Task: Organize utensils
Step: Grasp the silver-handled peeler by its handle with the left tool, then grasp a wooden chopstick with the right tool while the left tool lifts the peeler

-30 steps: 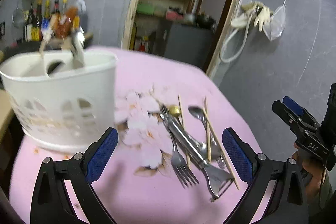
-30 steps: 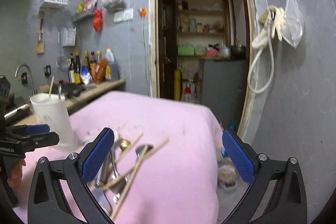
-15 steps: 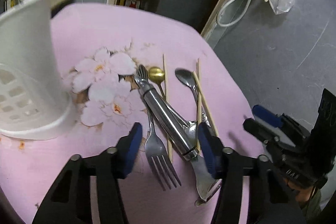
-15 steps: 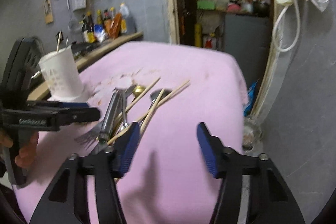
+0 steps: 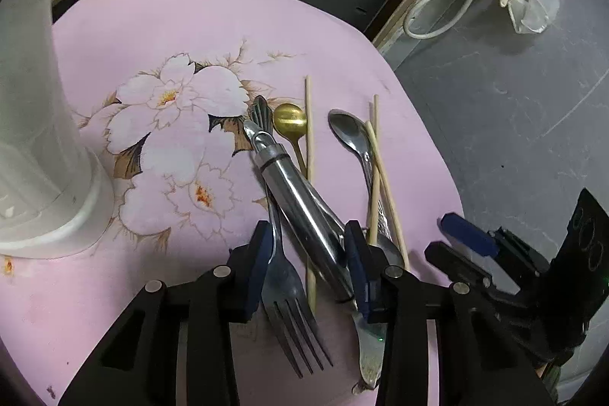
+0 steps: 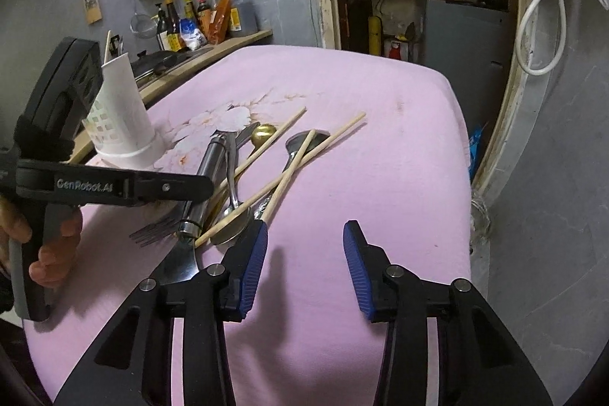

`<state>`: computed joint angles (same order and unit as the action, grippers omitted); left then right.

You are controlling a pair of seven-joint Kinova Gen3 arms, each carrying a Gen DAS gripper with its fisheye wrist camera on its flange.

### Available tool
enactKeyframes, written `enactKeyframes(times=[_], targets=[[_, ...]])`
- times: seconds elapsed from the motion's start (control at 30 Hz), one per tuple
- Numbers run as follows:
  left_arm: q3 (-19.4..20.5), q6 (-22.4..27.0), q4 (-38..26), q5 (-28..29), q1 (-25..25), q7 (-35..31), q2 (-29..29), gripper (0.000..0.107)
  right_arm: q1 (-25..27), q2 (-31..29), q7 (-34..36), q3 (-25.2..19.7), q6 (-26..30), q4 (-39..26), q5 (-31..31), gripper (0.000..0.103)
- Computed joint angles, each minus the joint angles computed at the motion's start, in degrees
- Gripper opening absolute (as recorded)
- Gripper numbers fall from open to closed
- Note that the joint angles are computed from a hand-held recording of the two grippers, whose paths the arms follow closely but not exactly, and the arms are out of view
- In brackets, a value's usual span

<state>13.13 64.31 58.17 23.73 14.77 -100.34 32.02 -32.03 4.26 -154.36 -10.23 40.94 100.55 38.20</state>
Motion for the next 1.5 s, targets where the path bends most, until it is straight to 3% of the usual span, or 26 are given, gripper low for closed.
enactKeyframes(times=[0.13,0.2,0.37,0.5,0.7,0.93,1.2,1.27,1.33,1.37,1.5], targets=[[0.0,3.5,-4.4,0.5,-0.2,2.4,2.5,0.032,0.8,0.9,3.7,0.3,-1.1,-1.3,-2.9,0.033],[-0.3,5.5,-7.0,0.1,0.1,3.8,3.6,0.026,1.3,1.5,5.7,0.6,-1.8,-2.2,-4.6,0.033],[-0.1,7.3,-8.5,0.7,-0.7,4.9,4.3,0.023,1.9,4.1,11.4,1.8,-1.3,-5.6,-10.2,0.032],[0.3,8.3,-8.7,2.0,-1.7,4.5,4.5,0.021,0.3,5.3,12.1,2.8,2.0,-7.7,-9.3,0.011],[1.4,8.3,-5.3,5.4,-4.7,1.4,2.2,0.018,-0.1,4.7,14.4,2.8,3.8,-7.6,-9.8,0.006],[1.5,4.7,3.3,11.3,-9.3,-5.0,-4.0,0.018,-2.0,3.9,14.5,1.8,8.8,-8.0,-8.0,0.006],[0.6,4.6,6.5,16.8,-12.5,-5.3,-6.0,0.018,-0.6,3.6,12.3,1.8,7.3,-7.4,-9.9,0.007],[0.6,3.9,7.2,17.2,-12.5,-6.0,-6.5,0.018,-0.7,4.3,11.1,2.1,7.7,-8.4,-9.3,0.010],[0.6,3.2,8.1,17.7,-12.6,-7.3,-7.3,0.018,-0.6,5.7,10.3,2.8,8.6,-10.2,-9.2,0.025],[0.6,2.7,8.7,17.8,-12.5,-7.9,-7.6,0.018,-0.5,6.2,10.4,3.0,8.9,-10.9,-9.5,0.028],[0.5,0.7,10.1,18.0,-11.6,-9.8,-9.0,0.017,0.8,9.2,13.1,4.1,9.9,-14.6,-12.4,0.029]])
